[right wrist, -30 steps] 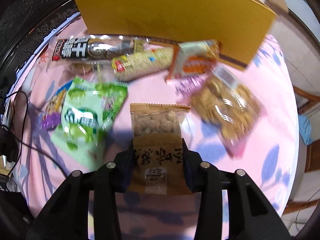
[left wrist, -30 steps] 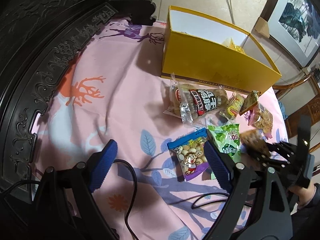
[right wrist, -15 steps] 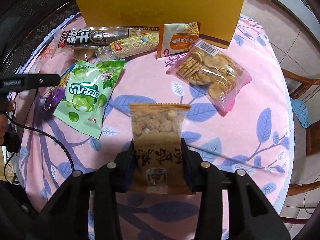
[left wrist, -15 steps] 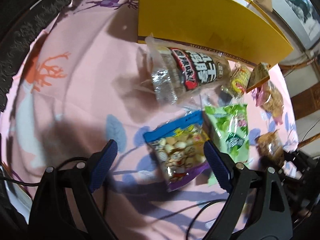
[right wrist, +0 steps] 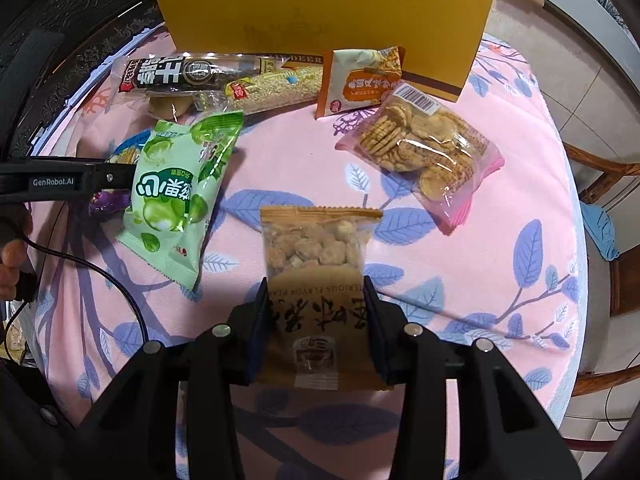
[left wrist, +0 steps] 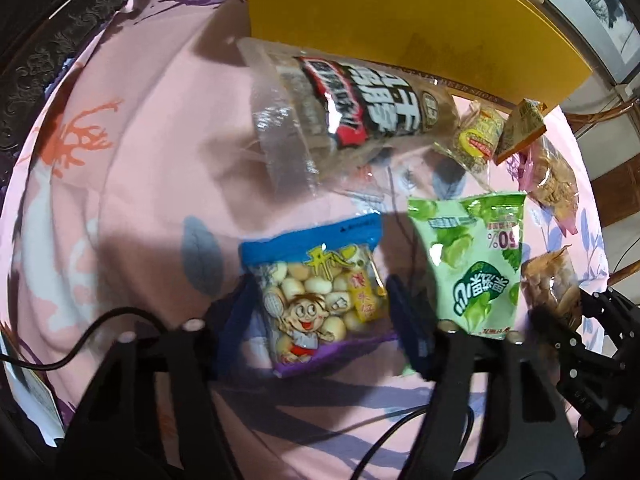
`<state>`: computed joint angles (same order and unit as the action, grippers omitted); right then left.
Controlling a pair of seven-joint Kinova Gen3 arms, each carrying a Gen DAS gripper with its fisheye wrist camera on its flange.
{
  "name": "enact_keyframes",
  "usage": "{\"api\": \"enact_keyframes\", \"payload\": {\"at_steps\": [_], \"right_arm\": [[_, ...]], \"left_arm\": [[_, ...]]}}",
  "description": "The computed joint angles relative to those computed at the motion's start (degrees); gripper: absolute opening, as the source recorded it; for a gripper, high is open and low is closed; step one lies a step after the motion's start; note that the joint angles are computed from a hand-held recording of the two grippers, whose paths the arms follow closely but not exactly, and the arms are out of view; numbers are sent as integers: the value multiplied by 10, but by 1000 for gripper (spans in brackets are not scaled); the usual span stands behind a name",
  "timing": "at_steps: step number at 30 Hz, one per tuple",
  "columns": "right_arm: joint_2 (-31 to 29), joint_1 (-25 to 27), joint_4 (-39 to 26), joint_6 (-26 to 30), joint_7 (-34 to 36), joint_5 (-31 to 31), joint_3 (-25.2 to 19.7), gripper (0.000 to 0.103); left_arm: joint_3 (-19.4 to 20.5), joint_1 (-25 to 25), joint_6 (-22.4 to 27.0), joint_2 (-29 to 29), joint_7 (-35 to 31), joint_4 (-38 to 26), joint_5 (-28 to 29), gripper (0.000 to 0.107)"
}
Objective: Organize snacks
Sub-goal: 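Grasp the brown peanut snack bag with the right gripper while the left grasps the blue cartoon bag, then carry both bags over the yellow box and open both grippers to drop them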
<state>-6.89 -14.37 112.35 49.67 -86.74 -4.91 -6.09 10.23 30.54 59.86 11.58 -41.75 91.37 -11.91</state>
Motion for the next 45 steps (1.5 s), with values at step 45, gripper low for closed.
{"api": "enact_keyframes", "payload": {"at_steps": [45], "right_arm": [[-11, 24, -183, -61, 61, -48, 40, 39]], "left_arm": [[27, -57, -91, -80, -37, -118, -74, 54]]}}
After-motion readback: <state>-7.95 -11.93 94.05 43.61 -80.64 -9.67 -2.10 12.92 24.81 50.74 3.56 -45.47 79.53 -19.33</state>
